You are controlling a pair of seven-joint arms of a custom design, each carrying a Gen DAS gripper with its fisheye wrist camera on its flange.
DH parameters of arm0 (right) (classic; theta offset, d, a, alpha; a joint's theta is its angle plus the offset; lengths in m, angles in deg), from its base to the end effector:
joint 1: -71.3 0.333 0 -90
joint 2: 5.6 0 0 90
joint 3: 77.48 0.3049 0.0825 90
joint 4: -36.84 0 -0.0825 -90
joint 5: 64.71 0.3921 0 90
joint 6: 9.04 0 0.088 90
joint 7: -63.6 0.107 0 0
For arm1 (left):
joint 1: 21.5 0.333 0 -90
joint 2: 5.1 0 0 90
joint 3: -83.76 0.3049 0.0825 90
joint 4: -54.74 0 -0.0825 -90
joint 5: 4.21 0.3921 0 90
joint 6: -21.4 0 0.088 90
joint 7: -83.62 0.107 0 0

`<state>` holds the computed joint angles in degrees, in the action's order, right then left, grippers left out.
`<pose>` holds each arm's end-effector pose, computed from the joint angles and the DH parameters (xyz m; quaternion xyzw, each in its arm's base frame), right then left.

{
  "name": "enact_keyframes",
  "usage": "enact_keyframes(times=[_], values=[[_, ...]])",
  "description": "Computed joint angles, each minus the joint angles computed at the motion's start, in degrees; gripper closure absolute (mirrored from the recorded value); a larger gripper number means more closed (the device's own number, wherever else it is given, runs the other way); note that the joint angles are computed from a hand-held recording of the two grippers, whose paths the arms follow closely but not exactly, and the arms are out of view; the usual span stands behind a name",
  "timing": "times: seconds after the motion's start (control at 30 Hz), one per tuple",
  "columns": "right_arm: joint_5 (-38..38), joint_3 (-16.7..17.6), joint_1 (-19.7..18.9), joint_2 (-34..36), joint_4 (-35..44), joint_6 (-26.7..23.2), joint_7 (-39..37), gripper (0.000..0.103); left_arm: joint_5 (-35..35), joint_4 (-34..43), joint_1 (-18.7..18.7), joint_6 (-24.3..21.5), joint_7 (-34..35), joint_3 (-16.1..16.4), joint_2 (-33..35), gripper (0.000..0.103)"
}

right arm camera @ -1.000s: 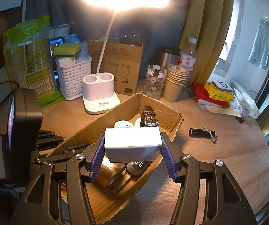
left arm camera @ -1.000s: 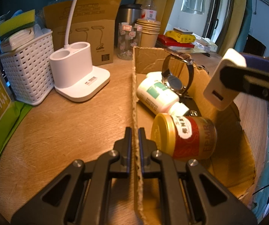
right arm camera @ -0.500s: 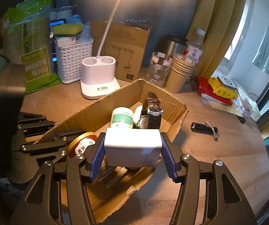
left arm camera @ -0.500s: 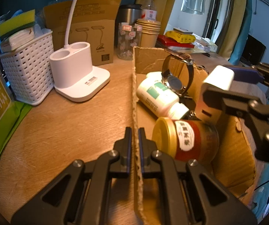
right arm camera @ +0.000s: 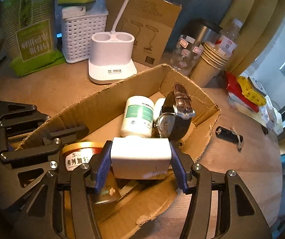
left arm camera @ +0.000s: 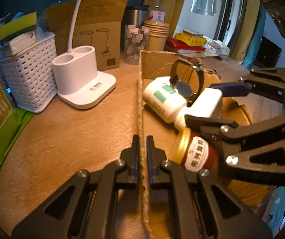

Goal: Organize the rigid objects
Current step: 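Open the right gripper to drop the charger into the box, then move the right gripper to the black flashlight and grasp it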

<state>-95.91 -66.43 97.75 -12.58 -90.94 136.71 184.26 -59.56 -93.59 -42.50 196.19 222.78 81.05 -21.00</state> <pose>0.4297 0.3405 0.4529 -0.8256 0.4834 -0.2417 0.1618 0.4426 -0.1244 0.4013 -0.5333 0.7558 -0.3420 0.1657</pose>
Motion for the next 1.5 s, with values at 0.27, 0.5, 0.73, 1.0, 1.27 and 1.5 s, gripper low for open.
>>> enact_keyframes(times=[0.27, 0.5, 0.73, 1.0, 1.27, 1.5], values=[[1.0, -0.3, -0.7, -1.8, -1.5, 3.5, 1.7, 0.040, 0.3, -0.1, 0.1, -0.1, -0.5, -0.1, -0.1, 0.096], [-0.2, 0.0, -2.4, -5.3, -4.2, 7.1, 5.4, 0.039, 0.2, -0.2, 0.0, -0.3, -0.4, 0.1, -0.1, 0.096], [-3.2, 0.6, -5.2, -9.2, -7.1, 9.7, 10.8, 0.038, -0.9, -0.1, -0.4, -0.2, 0.8, 0.4, -0.1, 0.096], [-11.5, 3.0, -9.7, -13.5, -9.4, 12.6, 19.0, 0.038, -1.2, -0.3, -0.3, -0.1, 1.1, 0.3, -0.4, 0.096], [-15.2, 3.7, -12.7, -15.9, -10.7, 13.1, 24.1, 0.038, -1.4, -0.4, -0.4, -0.1, 1.4, 0.2, -0.6, 0.096], [-16.4, 3.3, -14.6, -17.0, -12.0, 12.6, 27.9, 0.038, -1.2, -0.5, -0.5, -0.1, 1.3, 0.3, -0.7, 0.096]])
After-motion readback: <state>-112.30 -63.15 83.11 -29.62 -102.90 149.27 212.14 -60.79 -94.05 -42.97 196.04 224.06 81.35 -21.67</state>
